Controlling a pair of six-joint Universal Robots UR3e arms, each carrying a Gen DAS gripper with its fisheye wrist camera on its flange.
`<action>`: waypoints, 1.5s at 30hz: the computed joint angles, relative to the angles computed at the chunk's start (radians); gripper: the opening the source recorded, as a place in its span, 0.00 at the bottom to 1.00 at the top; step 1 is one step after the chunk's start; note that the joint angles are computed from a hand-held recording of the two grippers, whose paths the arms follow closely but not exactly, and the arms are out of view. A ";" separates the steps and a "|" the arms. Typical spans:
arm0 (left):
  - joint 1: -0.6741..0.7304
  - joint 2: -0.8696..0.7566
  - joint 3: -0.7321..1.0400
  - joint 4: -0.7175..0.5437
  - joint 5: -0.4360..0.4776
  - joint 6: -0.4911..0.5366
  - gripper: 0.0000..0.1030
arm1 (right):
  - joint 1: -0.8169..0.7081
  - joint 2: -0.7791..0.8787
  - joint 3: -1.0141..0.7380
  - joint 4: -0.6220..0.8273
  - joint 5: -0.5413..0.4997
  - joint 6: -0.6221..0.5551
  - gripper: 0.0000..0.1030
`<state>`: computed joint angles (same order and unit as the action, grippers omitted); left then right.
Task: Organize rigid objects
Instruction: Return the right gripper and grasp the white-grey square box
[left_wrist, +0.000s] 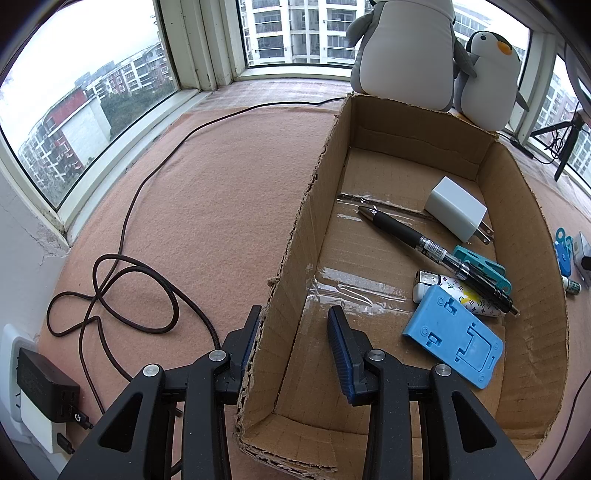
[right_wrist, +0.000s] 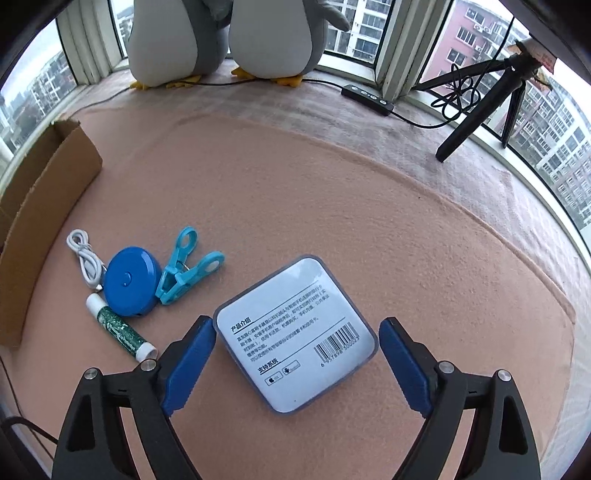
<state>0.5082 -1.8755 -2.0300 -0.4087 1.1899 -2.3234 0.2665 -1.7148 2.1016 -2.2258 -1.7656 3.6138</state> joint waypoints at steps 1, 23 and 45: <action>0.001 -0.001 0.000 0.001 0.000 0.001 0.37 | -0.016 -0.019 0.017 -0.016 0.018 -0.007 0.85; 0.001 -0.003 -0.001 0.007 0.002 -0.002 0.37 | -0.082 -0.043 0.064 -0.030 0.172 -0.067 0.83; -0.004 -0.003 0.003 0.005 0.003 -0.010 0.37 | 0.013 -0.023 0.065 -0.060 0.075 0.064 0.68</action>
